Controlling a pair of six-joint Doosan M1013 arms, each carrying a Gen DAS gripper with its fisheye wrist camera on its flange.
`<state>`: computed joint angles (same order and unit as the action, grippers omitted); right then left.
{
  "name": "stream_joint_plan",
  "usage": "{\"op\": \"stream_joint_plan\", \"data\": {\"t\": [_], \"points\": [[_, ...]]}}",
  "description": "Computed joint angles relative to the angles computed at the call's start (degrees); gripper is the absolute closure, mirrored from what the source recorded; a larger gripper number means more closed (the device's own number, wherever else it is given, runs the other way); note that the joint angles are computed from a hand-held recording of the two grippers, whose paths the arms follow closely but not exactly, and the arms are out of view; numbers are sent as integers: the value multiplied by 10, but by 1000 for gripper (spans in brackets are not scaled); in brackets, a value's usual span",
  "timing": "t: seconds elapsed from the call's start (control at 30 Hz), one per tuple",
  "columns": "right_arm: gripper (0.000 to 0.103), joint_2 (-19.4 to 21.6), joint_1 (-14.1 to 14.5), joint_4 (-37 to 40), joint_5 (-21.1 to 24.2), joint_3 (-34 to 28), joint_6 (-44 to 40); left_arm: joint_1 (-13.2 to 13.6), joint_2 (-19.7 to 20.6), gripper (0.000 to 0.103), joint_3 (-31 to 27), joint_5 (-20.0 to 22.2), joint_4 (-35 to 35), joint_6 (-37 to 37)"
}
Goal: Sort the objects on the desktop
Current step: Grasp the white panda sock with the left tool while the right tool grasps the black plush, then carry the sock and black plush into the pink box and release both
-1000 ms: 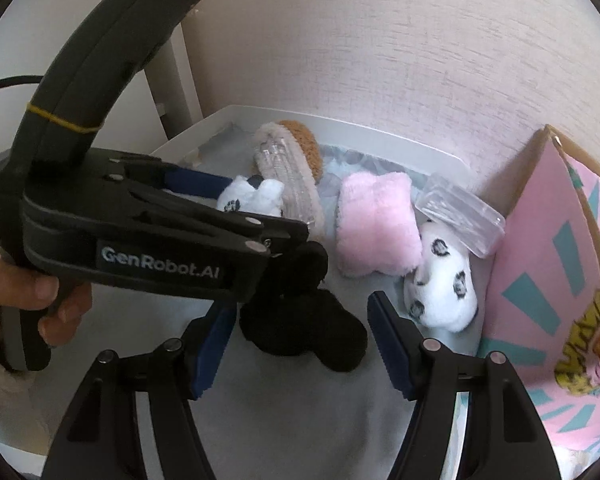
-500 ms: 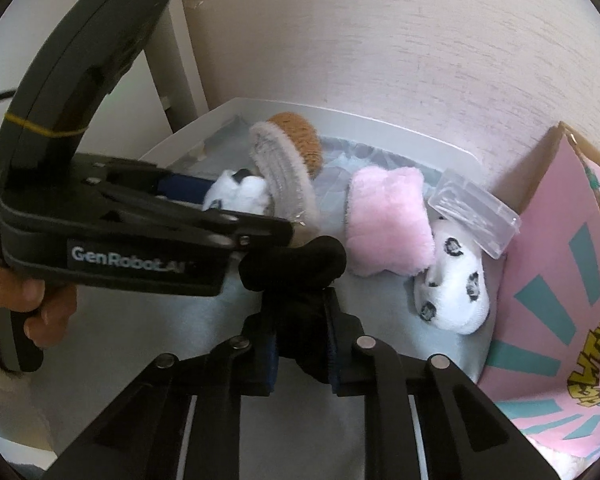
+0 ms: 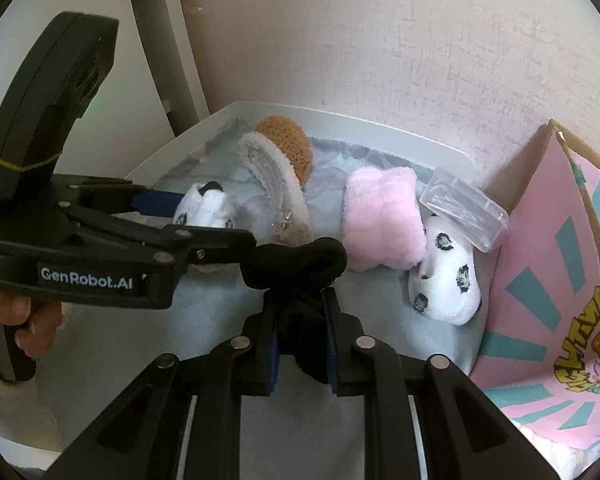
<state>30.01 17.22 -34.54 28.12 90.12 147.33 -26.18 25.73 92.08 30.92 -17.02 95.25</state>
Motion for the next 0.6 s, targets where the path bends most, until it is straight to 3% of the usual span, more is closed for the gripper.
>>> {"op": "stream_joint_plan", "data": {"t": [0.33,0.6], "points": [[87,-34,10,-22,5,15,38,-9,-32,41,-14,-1,46,-51],[87,-92,4,-41,7,24,70,-28,-66,41,-40,3,118,-100]]}}
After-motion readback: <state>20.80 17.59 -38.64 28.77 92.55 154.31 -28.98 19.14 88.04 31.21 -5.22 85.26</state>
